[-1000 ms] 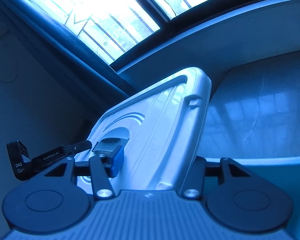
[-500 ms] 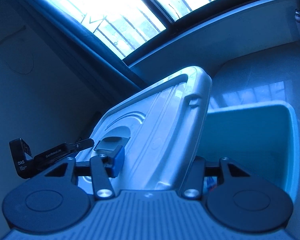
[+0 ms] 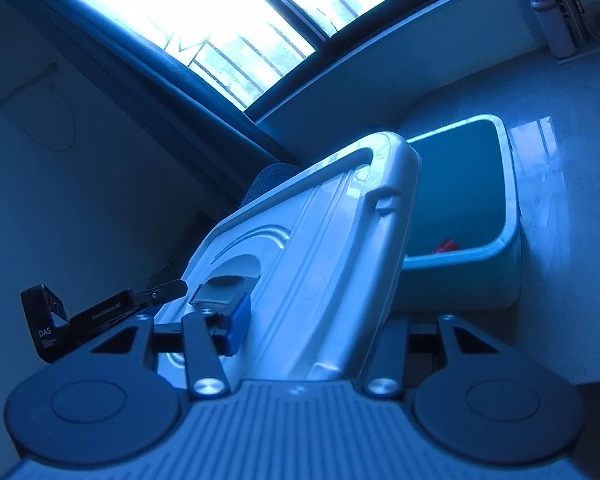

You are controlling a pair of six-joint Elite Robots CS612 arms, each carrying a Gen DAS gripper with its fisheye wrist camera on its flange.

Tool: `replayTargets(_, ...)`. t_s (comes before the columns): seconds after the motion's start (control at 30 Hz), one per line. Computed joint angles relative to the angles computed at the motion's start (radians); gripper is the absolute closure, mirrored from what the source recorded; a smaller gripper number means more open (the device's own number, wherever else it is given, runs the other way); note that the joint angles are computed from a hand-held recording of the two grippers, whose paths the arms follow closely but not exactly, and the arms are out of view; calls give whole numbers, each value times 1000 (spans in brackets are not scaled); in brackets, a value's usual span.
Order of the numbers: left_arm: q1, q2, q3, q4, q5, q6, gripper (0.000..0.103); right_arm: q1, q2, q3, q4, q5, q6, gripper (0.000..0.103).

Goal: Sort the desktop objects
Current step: 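Carry the white lid in the right gripper over the teal bin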

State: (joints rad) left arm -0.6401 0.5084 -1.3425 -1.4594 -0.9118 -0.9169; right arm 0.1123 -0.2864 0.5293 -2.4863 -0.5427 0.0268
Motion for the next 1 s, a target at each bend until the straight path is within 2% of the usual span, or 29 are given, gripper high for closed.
replayTargets(0.13, -20, 13, -31, 30, 13, -25, 17, -4, -36, 84, -53, 2, 8, 54)
replayTargets(0.43, -38, 20, -71, 72, 30, -27, 17, -9, -113, 252, -175, 11, 14, 55)
replayTargets(1.0, -105, 93, -252, 227, 46, -75, 17, -23, -269, 610, -396, 33, 55, 57)
